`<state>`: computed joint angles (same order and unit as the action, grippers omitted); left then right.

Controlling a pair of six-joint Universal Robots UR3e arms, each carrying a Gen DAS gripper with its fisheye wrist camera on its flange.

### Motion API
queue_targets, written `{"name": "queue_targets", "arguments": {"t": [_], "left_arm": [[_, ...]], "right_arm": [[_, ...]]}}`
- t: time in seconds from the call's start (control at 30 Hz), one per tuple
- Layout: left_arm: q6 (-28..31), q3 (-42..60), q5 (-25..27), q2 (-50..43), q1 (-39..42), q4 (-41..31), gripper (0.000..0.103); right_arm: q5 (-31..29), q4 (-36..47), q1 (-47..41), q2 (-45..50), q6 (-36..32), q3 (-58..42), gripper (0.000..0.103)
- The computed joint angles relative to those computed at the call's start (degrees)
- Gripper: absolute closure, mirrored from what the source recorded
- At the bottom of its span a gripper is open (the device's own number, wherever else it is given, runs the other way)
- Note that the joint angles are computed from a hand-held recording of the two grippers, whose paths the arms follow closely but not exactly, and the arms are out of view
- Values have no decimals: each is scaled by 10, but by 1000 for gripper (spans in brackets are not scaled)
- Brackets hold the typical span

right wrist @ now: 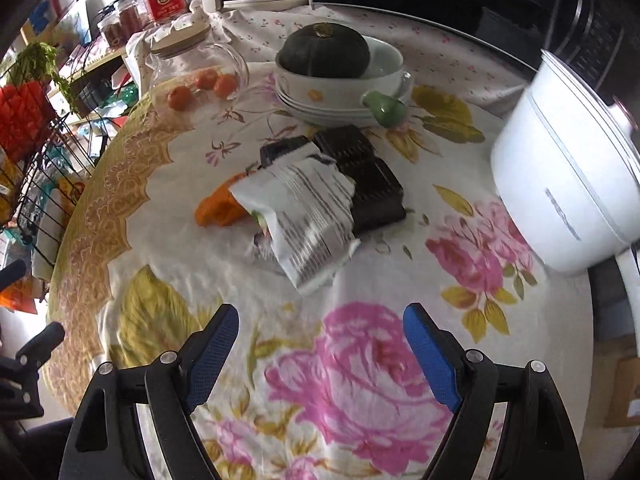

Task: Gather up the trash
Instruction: 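Grasp the white snack packet with the right tool while the left tool grasps the orange peel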

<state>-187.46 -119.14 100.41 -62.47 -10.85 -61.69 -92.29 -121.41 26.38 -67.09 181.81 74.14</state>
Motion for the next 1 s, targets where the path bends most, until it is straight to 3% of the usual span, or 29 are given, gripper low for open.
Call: {"name": "queue_targets", "arguments": {"t": [0.3,0.43,0.5,0.57,0.6,0.83,1.0], "left_arm": [[44,-42,-10,48,68,-15,1],[41,-44,-23,47,76,-16,1],[35,-43,-24,43,69,-12,1],[31,-43,-23,38,61,-3,1],[31,-44,-25,37,60,1,1],[50,-66,-84,45,76,33,1],[39,-60,-97,-25,37,97,1]], "right_arm": [[-45,114,26,215,-56,-302,17],[-55,127,31,244,-57,-332,17],[-45,101,29,228,-53,-298,21],[-35,82,26,204,-52,-260,38],[-30,73,24,191,-51,-239,40],[-16,-11,7,33,-44,-19,43],[-16,-44,-20,-140,-33,187,43]]}}
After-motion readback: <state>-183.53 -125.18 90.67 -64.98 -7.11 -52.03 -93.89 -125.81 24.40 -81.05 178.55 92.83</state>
